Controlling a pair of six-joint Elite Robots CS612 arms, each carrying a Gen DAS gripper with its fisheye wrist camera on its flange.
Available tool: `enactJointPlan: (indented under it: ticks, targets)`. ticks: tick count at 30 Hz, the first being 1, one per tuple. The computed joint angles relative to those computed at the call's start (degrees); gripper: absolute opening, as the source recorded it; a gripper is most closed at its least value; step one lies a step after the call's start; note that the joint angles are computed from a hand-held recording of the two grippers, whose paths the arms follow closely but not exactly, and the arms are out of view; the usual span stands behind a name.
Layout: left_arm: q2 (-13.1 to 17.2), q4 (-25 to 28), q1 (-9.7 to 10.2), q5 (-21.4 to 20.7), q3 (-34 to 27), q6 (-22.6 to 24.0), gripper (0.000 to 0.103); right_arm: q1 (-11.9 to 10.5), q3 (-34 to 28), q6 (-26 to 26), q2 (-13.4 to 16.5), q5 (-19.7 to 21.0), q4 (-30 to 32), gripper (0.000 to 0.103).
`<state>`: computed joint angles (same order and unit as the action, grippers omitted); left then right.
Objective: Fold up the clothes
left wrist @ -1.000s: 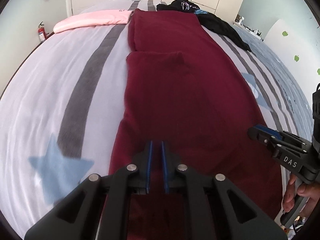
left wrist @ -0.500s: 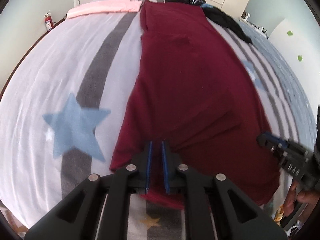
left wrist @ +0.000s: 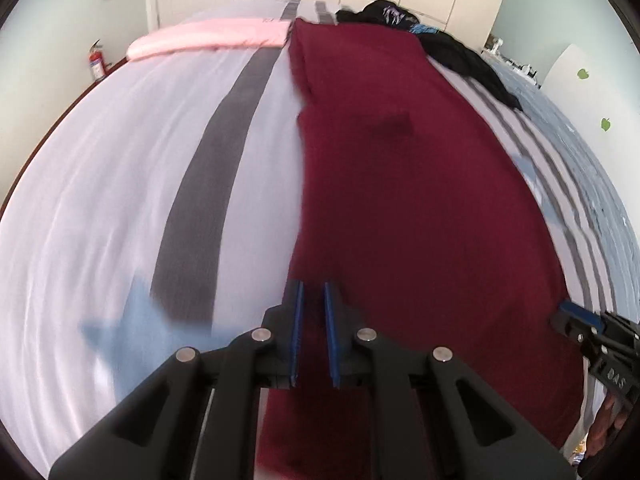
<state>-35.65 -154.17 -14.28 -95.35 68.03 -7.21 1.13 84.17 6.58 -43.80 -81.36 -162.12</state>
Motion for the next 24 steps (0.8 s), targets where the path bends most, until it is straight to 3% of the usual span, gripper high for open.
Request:
enactJointPlan:
  ticks: [7,17,20,24]
  targets:
    - [-4.74,-2.26,-0.25,0.92,8.69,-2.66,0.009,0.04,3.47,-0.21,-1.41,0.83,-1.76,0.02]
    - [-5.8,2.2,-0.11,-0.89,7.09,-5.73,0.009,0.04,3.98,-2.56,-2.71,1.12,1.1,0.02]
    - [-4.71,0.65,-0.1,-1.02,4.57,-4.44,0.009,-0.12,2.48,-2.36,-2.44,1.32,0.29,0.02]
    - [-0.16,1.05,-0.35,-0.48,-3.52,-2.89,0.009,-0.47,-3.03,-1.31,0.56,0.51,-1.39,0.02]
